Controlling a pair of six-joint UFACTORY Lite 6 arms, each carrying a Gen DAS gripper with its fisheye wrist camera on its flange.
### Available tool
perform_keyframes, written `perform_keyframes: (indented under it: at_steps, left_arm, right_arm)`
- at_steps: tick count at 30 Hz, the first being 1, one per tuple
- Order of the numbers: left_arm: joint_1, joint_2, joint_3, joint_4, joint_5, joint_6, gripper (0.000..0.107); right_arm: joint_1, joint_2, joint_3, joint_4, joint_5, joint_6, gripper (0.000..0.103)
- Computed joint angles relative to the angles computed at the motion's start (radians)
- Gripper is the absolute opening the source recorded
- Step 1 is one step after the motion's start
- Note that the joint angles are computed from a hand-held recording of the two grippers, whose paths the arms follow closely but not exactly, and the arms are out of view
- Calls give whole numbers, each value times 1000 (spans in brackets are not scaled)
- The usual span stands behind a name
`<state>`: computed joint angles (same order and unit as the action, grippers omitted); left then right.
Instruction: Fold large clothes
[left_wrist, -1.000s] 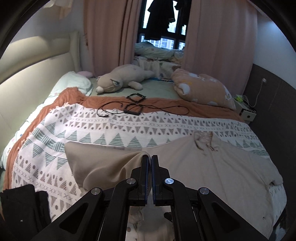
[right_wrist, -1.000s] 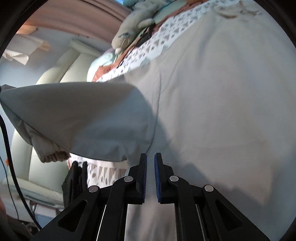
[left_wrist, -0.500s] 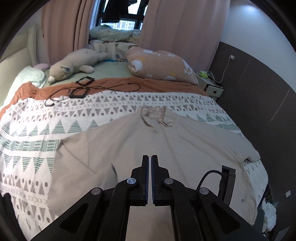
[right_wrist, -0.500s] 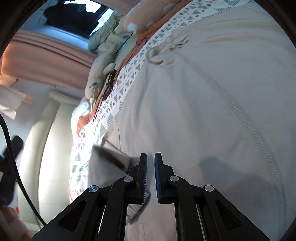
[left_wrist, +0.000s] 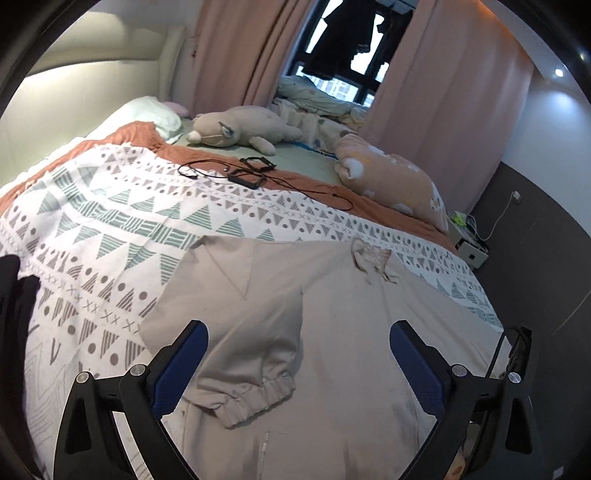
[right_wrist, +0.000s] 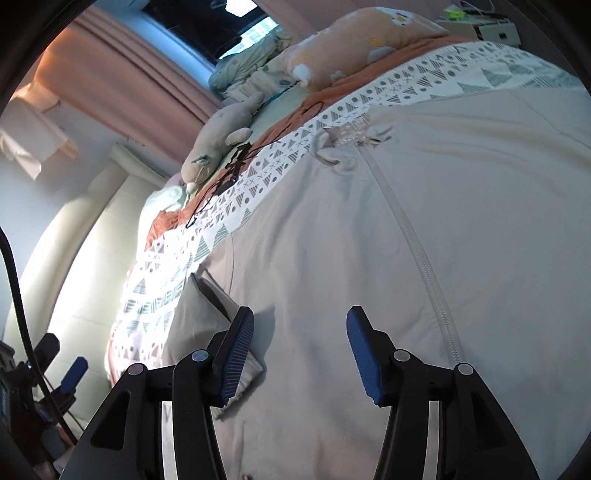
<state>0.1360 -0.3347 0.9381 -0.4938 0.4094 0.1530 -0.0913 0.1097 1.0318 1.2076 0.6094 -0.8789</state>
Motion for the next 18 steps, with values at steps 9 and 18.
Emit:
perform_keyframes:
  at_steps: [9,18]
  left_arm:
    - [327,-102,-212,-349,47,352,99]
    - [712,-45,-276,-571,217,692,99]
  right_arm:
    - [280,-42,-15,-87,-123,-27,53]
    - [610,128,88,-401,-295,224,72]
